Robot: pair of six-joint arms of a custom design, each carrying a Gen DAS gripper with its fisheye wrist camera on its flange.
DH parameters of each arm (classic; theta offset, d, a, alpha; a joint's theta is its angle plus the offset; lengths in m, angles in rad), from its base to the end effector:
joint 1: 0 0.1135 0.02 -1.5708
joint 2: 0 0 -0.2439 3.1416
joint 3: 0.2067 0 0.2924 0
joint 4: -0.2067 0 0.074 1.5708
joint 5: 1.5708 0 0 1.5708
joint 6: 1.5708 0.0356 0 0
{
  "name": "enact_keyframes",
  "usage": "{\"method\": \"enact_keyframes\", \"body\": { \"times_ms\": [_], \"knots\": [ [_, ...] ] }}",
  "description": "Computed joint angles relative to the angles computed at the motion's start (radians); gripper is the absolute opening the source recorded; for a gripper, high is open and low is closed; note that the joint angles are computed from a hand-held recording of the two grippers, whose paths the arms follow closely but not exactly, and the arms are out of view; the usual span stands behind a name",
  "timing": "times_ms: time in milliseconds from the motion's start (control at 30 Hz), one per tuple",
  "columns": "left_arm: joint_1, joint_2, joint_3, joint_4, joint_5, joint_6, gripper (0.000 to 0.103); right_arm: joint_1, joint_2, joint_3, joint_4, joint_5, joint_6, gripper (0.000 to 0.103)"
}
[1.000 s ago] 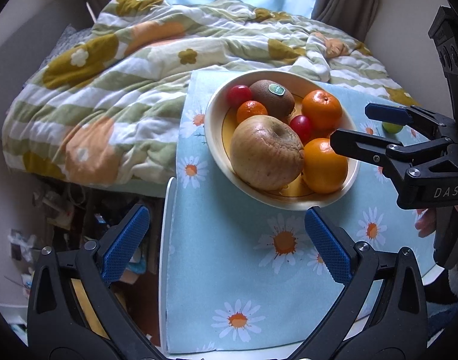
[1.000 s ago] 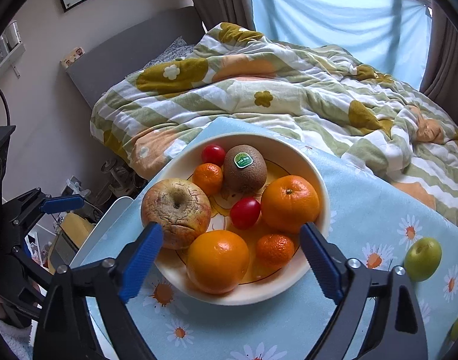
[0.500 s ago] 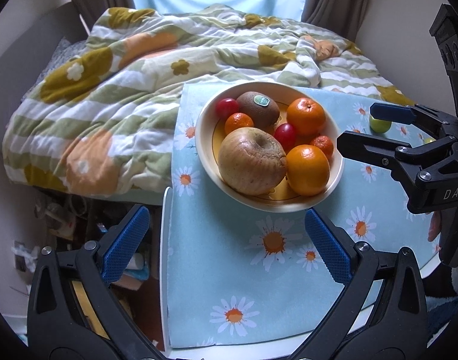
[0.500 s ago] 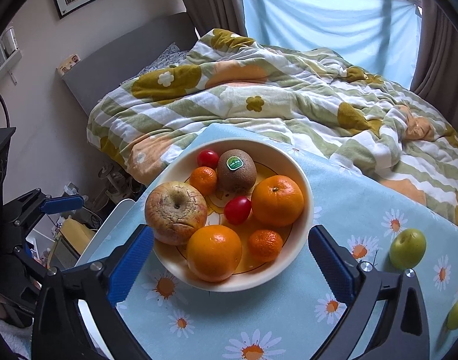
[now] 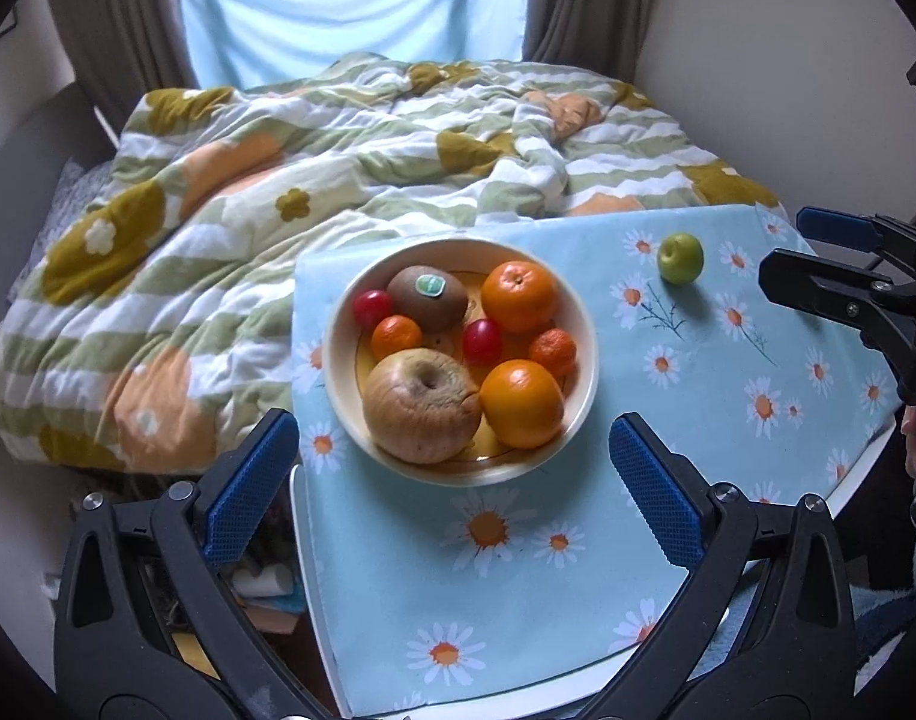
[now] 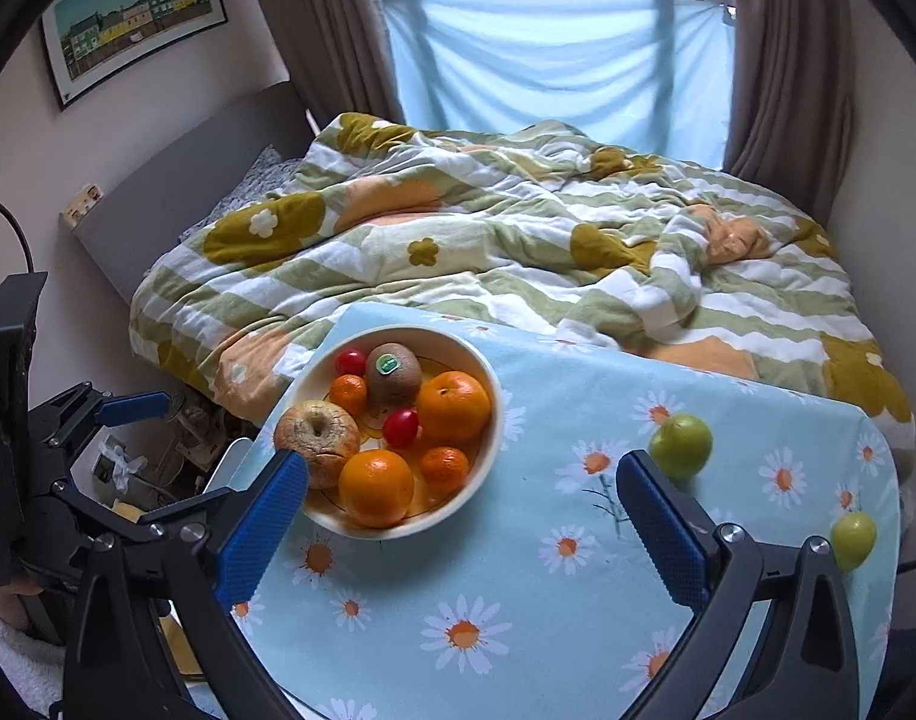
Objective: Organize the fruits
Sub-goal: 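Lower the large orange into the bowl and open the right tool, then grasp a green apple with the left tool while the right tool grasps the other green apple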
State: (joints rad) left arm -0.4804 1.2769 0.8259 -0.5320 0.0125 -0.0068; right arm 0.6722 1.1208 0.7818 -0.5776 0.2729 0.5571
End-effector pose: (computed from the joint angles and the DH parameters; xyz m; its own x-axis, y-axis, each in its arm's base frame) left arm 0.2604 -0.1362 0.1850 -0.7411 0.3786 -0.5544 0.4632 0.8861 -0.0142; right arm 0.2170 0.1604 0.2086 -0.7762 0.0330 -0.6296 -0.0718 0.9875 0.1402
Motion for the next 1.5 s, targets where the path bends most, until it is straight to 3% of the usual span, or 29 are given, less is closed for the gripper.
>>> {"method": "enact_keyframes", "body": {
  "times_ms": [167, 333, 467, 700, 933, 1267, 1433, 1500],
  "knots": [
    [-0.098, 0.062, 0.075, 0.013, -0.047, -0.042, 0.103, -0.035, -0.197, -0.078, -0.12, 0.059, 0.038, 0.103],
    [-0.225, 0.177, 0.185, 0.017, -0.123, -0.108, 0.103, -0.165, -0.417, -0.18, -0.227, 0.027, -0.008, 0.103],
    [-0.334, 0.323, 0.322, -0.005, -0.198, -0.172, 0.103, -0.374, -0.571, -0.233, -0.314, -0.102, -0.163, 0.103],
    [-0.452, 0.592, 0.583, -0.019, -0.264, -0.296, 0.103, -0.898, -0.666, -0.3, -0.35, -0.389, -0.553, 0.103],
    [-0.485, 0.883, 0.864, -0.076, -0.254, -0.385, 0.103, -1.238, -0.426, -0.305, -0.231, -0.54, -0.808, 0.103],
    [-0.489, 1.136, 1.079, -0.078, -0.279, -0.449, 0.103, -1.337, -0.093, -0.324, -0.009, -0.542, -0.945, 0.103],
    [-0.489, 1.239, 1.188, -0.107, -0.307, -0.437, 0.087, -1.333, -0.043, -0.363, 0.096, -0.53, -1.013, 0.103],
    [-0.488, 1.271, 1.223, -0.116, -0.31, -0.436, 0.074, -1.33, -0.009, -0.364, 0.129, -0.533, -1.03, 0.102]
  ]
}}
